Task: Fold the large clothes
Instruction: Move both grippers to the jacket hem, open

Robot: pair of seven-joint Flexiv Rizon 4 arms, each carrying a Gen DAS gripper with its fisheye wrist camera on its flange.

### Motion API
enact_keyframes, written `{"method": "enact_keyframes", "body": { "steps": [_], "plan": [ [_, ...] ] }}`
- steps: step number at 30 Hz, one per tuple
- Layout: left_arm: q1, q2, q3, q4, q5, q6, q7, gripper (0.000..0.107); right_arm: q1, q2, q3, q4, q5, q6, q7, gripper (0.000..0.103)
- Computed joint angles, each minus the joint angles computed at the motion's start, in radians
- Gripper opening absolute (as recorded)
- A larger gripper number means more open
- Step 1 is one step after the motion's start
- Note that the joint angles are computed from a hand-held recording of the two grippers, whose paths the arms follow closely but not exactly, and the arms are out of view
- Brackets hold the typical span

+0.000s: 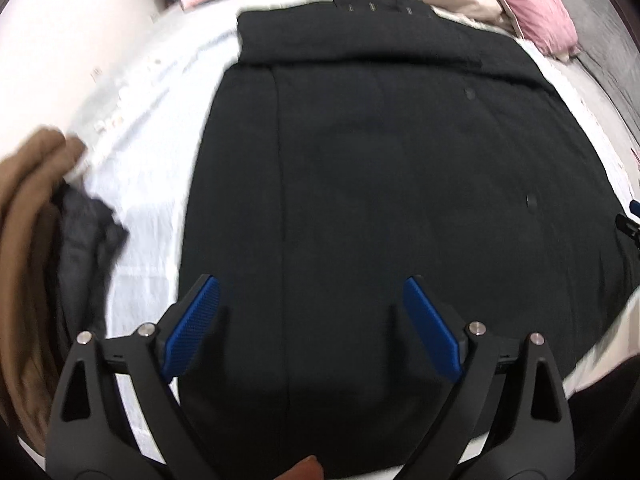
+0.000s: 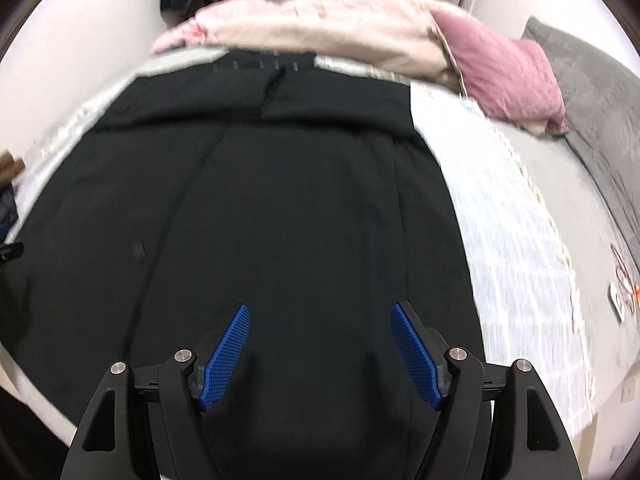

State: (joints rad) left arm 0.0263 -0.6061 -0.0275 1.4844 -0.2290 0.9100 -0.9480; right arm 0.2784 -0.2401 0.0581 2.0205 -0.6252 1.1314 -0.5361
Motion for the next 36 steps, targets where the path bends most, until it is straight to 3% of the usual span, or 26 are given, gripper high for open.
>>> {"method": "enact_keyframes", "body": {
  "steps": [4,11,17,20,24,27,31,36],
  "plan": [
    [0.031,0.019,-0.01,0.042,-0.031,-0.017,0.036,0.093,0.003,0.028,0.029,0.042,0.032,-0.076,-0.047,0.074],
    [0.082,0.044,-0.01,0.095,-0.089,-0.029,0.054,0.093,-0.045,0.11,0.013,0.179,-0.064,-0.009,0.028,0.074],
    [0.126,0.041,0.005,0.091,-0.127,-0.055,0.048,0.093,-0.115,0.152,0.028,0.255,0.106,0.02,0.025,0.074],
    [0.168,0.043,-0.022,0.1,-0.187,-0.102,0.096,0.093,-0.144,0.152,0.048,0.272,0.283,0.068,-0.063,0.074],
    [0.146,0.055,-0.011,0.122,-0.152,-0.101,0.152,0.093,-0.157,0.145,0.078,0.262,0.505,0.095,-0.201,0.074],
    [0.143,0.047,-0.014,0.104,-0.152,-0.193,0.168,0.093,-0.164,0.133,0.092,0.241,0.645,0.092,-0.289,0.075],
    [0.123,0.039,0.002,0.099,-0.132,-0.219,0.156,0.093,-0.165,0.132,0.089,0.236,0.717,0.1,-0.324,0.078],
    [0.125,0.041,-0.003,0.106,-0.153,-0.234,0.148,0.093,-0.141,0.154,0.076,0.267,0.639,0.098,-0.257,0.078]
  ]
}}
